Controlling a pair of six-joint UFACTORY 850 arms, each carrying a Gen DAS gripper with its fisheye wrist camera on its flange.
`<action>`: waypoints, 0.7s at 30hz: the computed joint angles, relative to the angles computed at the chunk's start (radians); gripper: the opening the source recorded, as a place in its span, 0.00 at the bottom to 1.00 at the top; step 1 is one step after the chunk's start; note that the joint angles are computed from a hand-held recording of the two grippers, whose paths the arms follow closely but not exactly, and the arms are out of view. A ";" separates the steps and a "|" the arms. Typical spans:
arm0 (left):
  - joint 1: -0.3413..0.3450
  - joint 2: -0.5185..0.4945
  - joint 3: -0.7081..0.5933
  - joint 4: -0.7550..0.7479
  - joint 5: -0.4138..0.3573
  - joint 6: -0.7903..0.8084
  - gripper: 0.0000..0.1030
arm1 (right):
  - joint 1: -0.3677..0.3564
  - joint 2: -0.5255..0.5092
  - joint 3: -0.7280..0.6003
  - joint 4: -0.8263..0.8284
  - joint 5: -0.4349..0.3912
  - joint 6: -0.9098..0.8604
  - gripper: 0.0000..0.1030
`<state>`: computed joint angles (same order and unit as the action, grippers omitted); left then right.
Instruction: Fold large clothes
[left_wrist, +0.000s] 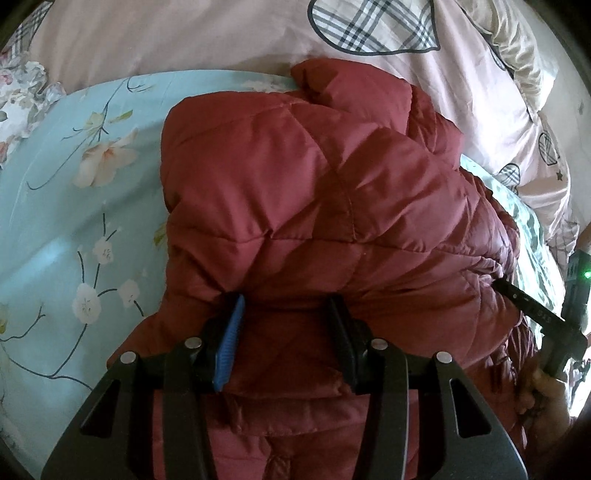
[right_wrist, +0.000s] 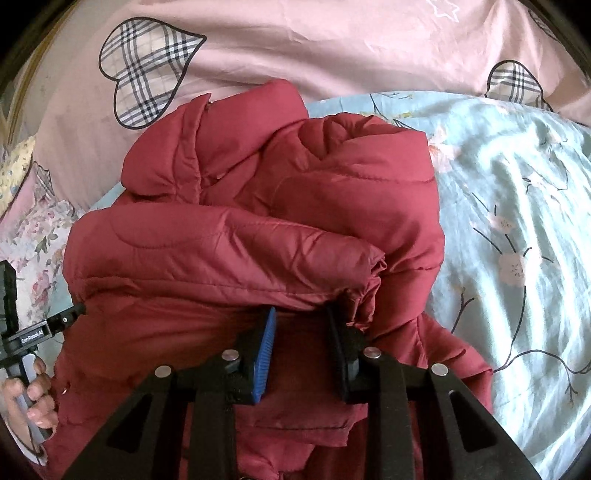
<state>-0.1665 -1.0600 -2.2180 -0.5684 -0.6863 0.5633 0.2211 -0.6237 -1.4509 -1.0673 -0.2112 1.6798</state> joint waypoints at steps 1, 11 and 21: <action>-0.001 0.003 -0.001 0.011 -0.003 -0.015 0.44 | -0.001 0.002 0.001 0.000 0.002 0.002 0.28; 0.031 0.171 0.241 -0.088 0.071 0.068 0.49 | 0.019 0.139 0.122 -0.001 0.033 0.040 0.40; 0.069 0.343 0.507 -0.238 0.084 0.225 0.49 | 0.063 0.258 0.249 -0.114 0.051 0.164 0.47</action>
